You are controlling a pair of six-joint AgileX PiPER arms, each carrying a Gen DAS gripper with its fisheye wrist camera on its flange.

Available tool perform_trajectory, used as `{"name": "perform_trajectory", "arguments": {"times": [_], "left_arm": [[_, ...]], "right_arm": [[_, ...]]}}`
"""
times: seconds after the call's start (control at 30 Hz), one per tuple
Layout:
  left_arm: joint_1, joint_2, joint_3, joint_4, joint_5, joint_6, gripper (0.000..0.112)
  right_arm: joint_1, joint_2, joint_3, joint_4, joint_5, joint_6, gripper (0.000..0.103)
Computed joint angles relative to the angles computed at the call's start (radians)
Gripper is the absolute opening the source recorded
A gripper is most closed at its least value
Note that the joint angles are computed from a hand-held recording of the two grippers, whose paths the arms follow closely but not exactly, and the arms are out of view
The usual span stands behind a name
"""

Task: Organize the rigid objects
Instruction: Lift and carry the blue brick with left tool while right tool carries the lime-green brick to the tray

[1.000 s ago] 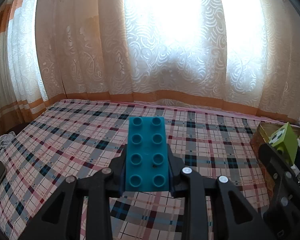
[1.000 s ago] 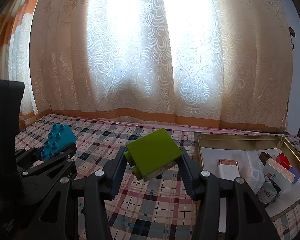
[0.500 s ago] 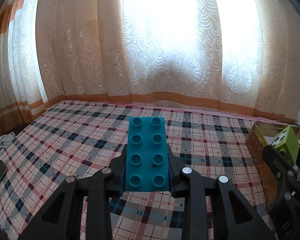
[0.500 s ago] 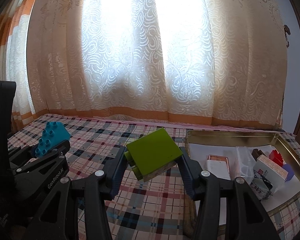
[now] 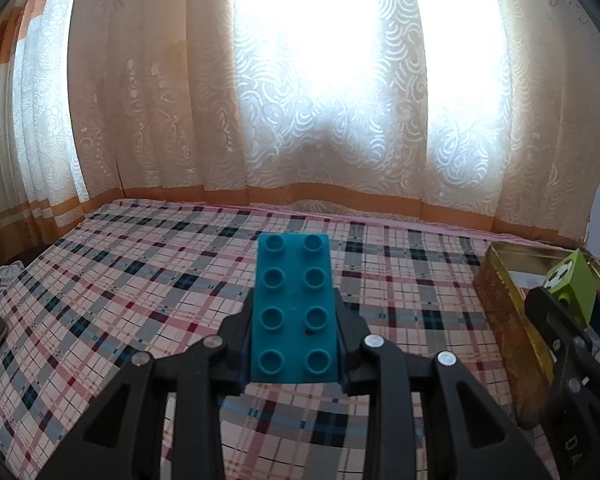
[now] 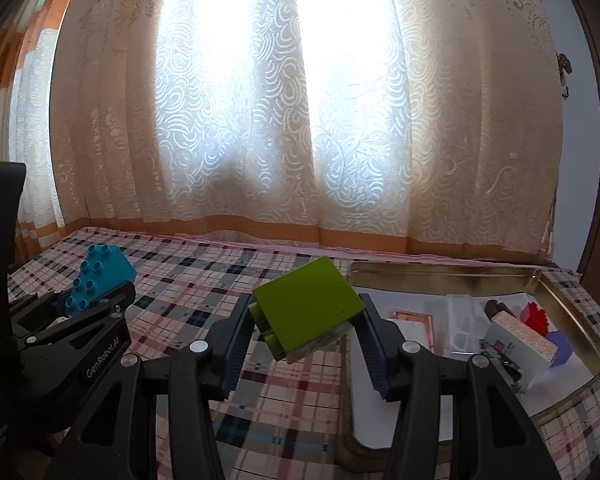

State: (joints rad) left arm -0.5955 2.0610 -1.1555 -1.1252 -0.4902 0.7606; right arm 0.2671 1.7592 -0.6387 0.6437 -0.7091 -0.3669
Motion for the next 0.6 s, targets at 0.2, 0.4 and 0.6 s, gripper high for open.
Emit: {"name": "perform_trajectory", "arguments": {"times": [0.2,0.4,0.6], "left_arm": [[-0.032,-0.003,0.006,0.008,-0.019,-0.016,0.031],[-0.060,-0.001,0.001,0.000,-0.032,-0.012,0.031],[-0.081,0.005,-0.009,-0.013,-0.040,-0.001,0.031]], "right_arm": [[-0.023,-0.018,0.031,-0.018,-0.015,0.003,0.054],[-0.045,-0.039,0.061,-0.041,-0.033,0.009,0.053],[-0.087,-0.064,0.091,-0.079,-0.042,0.037,0.053]]}}
